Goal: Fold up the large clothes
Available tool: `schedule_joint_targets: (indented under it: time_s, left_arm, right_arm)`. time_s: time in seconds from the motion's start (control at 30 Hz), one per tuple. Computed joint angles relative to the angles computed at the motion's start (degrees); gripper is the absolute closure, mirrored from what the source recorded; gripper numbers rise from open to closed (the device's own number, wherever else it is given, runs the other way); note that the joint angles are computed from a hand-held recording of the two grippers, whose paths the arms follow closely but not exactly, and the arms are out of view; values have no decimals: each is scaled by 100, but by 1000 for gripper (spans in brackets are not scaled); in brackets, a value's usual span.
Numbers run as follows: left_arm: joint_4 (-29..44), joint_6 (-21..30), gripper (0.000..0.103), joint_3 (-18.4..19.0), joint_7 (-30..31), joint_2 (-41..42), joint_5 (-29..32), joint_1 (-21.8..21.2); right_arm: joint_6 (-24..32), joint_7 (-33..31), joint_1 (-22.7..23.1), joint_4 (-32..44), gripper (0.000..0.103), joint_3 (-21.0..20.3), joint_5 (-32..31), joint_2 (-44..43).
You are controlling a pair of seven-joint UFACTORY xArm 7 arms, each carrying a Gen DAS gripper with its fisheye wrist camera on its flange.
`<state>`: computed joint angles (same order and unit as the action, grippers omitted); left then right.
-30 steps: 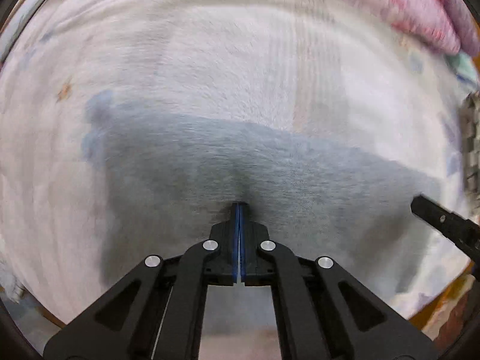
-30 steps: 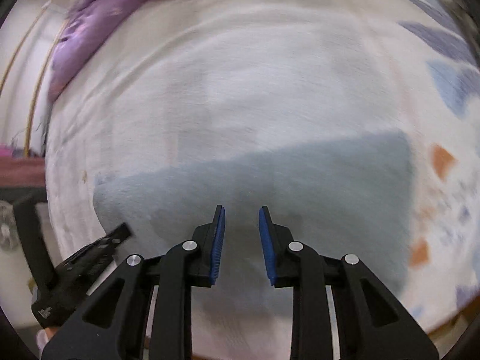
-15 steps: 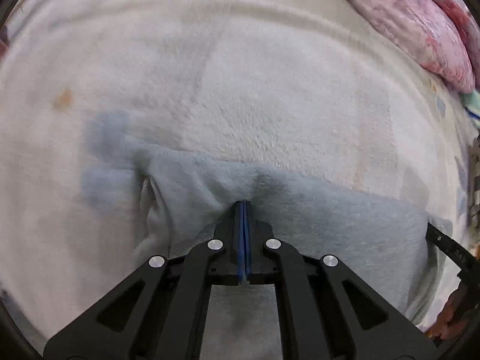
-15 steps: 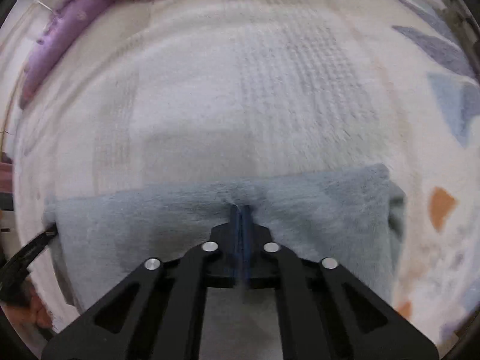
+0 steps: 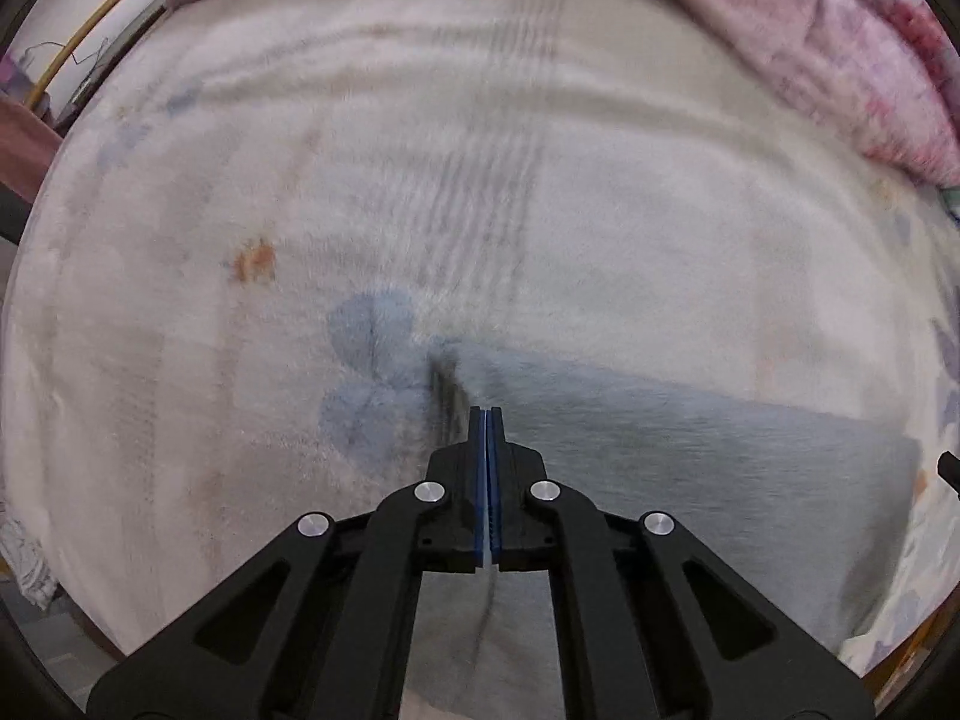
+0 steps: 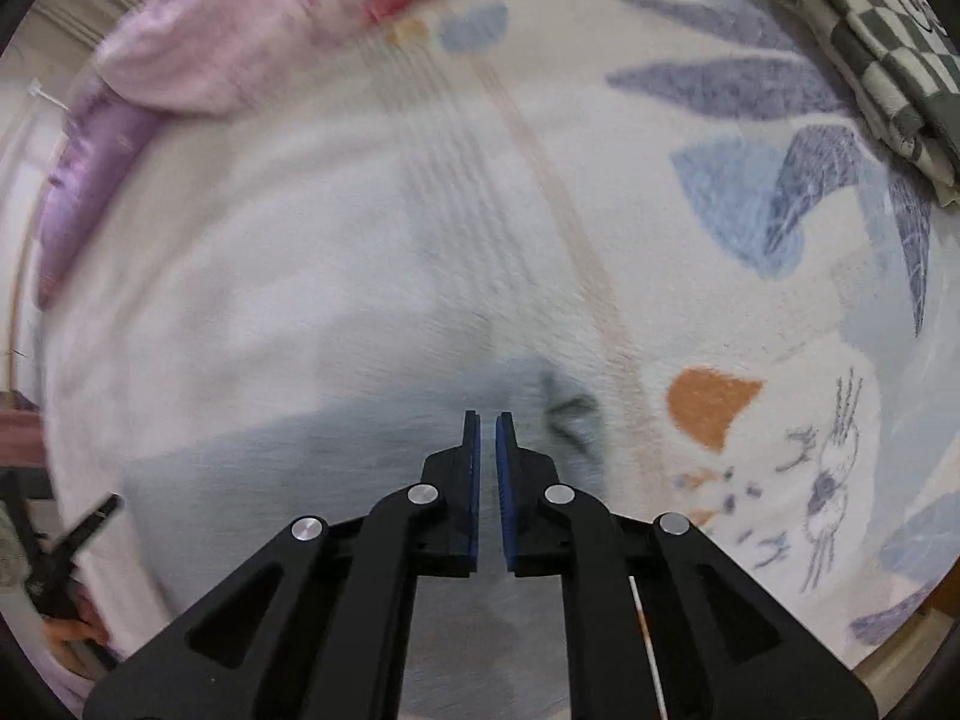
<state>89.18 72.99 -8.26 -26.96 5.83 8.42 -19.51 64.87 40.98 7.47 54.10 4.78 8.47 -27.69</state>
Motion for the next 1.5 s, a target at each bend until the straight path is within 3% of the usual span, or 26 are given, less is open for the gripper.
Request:
schedule_joint_targets:
  time_s: [0.07, 0.13, 0.2, 0.3, 0.4, 0.43, 0.5, 0.53, 0.63, 0.7, 0.73, 0.77, 0.83, 0.97, 1.0, 1.1, 1.3, 1.4, 1.5]
  left_arm:
    - [127, -79, 100, -74, -61, 28, 221, -124]
    - [141, -164, 100, -125, -36, -30, 220, -210]
    - [-255, -593, 100, -223, 3, -279, 87, -302]
    - [-760, -1436, 100, -414, 371, -318, -426, -472]
    - [-1097, -1808, 101, -418, -40, -218, 552, -849]
    - [-1214, -1898, 101, -502, -111, -255, 691, -795]
    - [-1449, -2119, 101, -459, -144, -417, 741, -785]
    - [-1503, -2069, 101, -439, -84, -534, 735, -756]
    - [-1729, -1928, 101, -411, 37, -866, 861, -629]
    - [-1853, -1454, 101, -370, -200, -1108, 1263, -606]
    - [-1930, -955, 101, -502, -394, -1210, 1480, -389]
    - [-2106, -586, 101, -422, -510, -1358, 1458, -319]
    - [-2651, 90, 101, -250, -626, -1848, 1083, -39]
    - [-3120, 827, 101, -226, -497, -2634, 639, 254]
    - [-3059, 906, 101, -285, -445, -2741, 541, 256]
    - [-2656, 687, 101, -466, -430, -2706, 27, 145]
    - [-2140, -128, 100, -781, -500, -1980, -754, -313]
    - [-2492, -150, 102, -817, -644, -1912, -1075, -539]
    - [-2816, -147, 102, -784, -627, -2263, -1087, -643]
  right_arm:
    - [-213, 24, 14, 127, 96, 184, -214, -59]
    - [-769, 218, 140, 220, 96, 451, -349, 199]
    - [-1250, 394, 310, 258, 96, 658, -438, 458]
    - [-2166, 180, 790, 190, 96, 683, -89, 1046]
    - [-2827, 66, 1124, -128, 97, 691, 80, 1366]
    - [-3119, 282, 988, -281, 102, 892, -65, 1438]
    - [-3893, 330, 1215, -908, 103, 644, 138, 1127]
    - [-3921, 112, 1463, -1038, 103, 359, 342, 980]
    - [-2891, -177, 1099, -958, 103, 509, -143, 546]
    - [-2545, -294, 1117, -1205, 103, 290, -38, 85]
    - [-2164, -163, 965, -1227, 103, 345, -187, -68]
    - [-1571, 11, 777, -1271, 103, 417, -424, -300]
    - [-922, 271, 599, -1523, 103, 389, -430, -778]
    - [484, 728, 543, -1543, 96, 299, -460, -1251]
    - [538, 742, 422, -1481, 96, 384, -309, -1272]
    - [10, 859, 544, -1174, 96, 530, -91, -1147]
    - [-1504, 410, 1387, -499, 96, 570, 970, 119]
    - [-1300, 267, 1683, -419, 96, 631, 1244, 541]
    - [-1266, 633, 1991, -1156, 101, 800, 1775, 24]
